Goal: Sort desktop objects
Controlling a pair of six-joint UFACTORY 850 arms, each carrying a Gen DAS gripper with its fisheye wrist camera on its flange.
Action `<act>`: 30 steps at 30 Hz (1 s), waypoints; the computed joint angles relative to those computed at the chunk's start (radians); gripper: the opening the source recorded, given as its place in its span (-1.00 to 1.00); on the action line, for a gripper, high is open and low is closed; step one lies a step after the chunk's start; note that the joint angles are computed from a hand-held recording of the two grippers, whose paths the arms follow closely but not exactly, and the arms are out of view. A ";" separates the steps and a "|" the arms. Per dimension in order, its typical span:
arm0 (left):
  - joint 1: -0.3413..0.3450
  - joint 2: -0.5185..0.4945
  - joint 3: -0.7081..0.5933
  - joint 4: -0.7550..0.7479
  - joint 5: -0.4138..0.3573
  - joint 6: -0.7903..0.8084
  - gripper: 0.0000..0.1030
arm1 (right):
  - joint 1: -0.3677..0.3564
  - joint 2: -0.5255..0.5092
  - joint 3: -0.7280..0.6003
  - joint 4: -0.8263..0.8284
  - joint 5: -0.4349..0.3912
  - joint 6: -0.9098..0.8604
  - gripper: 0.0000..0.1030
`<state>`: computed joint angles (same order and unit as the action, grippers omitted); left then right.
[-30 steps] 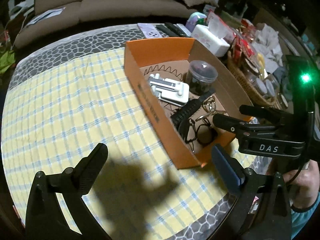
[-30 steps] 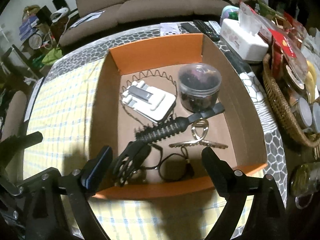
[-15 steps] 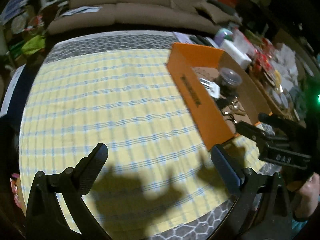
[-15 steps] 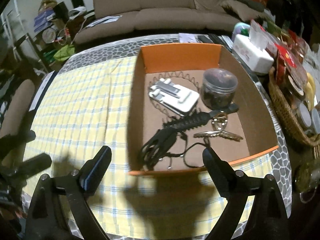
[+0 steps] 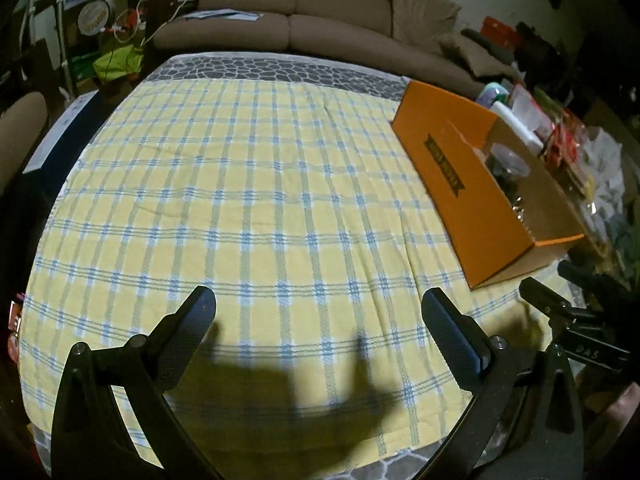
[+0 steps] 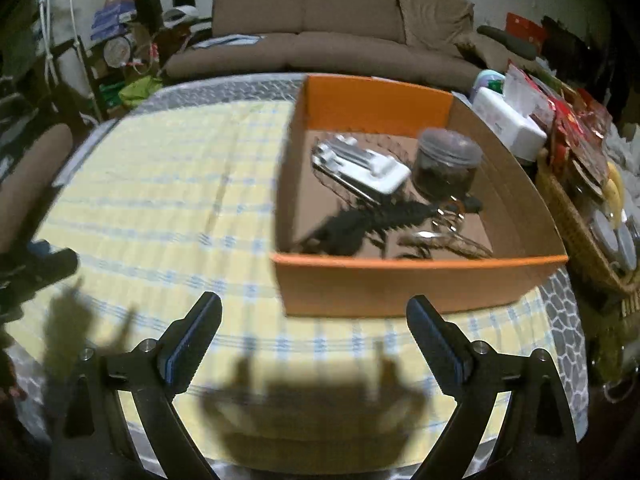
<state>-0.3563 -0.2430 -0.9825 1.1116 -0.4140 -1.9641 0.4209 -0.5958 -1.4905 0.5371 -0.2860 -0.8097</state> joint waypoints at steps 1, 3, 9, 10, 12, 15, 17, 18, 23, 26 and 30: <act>-0.007 -0.014 -0.010 -0.003 -0.015 -0.004 1.00 | -0.004 -0.004 0.002 -0.007 0.005 0.001 0.84; -0.021 -0.054 -0.043 -0.028 -0.045 0.001 1.00 | -0.012 -0.019 0.001 -0.045 0.024 0.024 0.84; -0.033 -0.168 -0.130 -0.087 -0.054 0.016 1.00 | -0.033 -0.085 -0.043 -0.139 0.014 0.097 0.84; -0.034 -0.182 -0.142 -0.097 -0.058 0.026 1.00 | -0.036 -0.092 -0.047 -0.133 0.014 0.092 0.84; -0.036 -0.207 -0.165 -0.108 -0.066 0.041 1.00 | -0.042 -0.108 -0.062 -0.113 0.010 0.075 0.84; -0.038 -0.235 -0.193 -0.120 -0.078 0.064 1.00 | -0.048 -0.124 -0.074 -0.062 0.003 0.036 0.84; -0.043 -0.260 -0.222 -0.130 -0.103 0.088 1.00 | -0.057 -0.136 -0.087 0.004 -0.011 -0.013 0.84; -0.043 -0.266 -0.226 -0.125 -0.109 0.089 1.00 | -0.060 -0.139 -0.090 0.029 -0.015 -0.031 0.84; -0.057 -0.300 -0.255 -0.100 -0.165 0.084 1.00 | -0.064 -0.170 -0.126 0.015 -0.034 -0.015 0.90; -0.067 -0.310 -0.261 -0.073 -0.192 0.065 1.00 | -0.066 -0.178 -0.124 0.022 -0.032 -0.025 0.93; -0.066 -0.313 -0.266 -0.081 -0.197 0.075 1.00 | -0.075 -0.178 -0.111 0.131 -0.010 -0.120 1.00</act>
<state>-0.4224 -0.5565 -1.2486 1.0308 -0.6111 -1.8890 0.3463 -0.7735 -1.6012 0.6685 -0.2955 -0.9296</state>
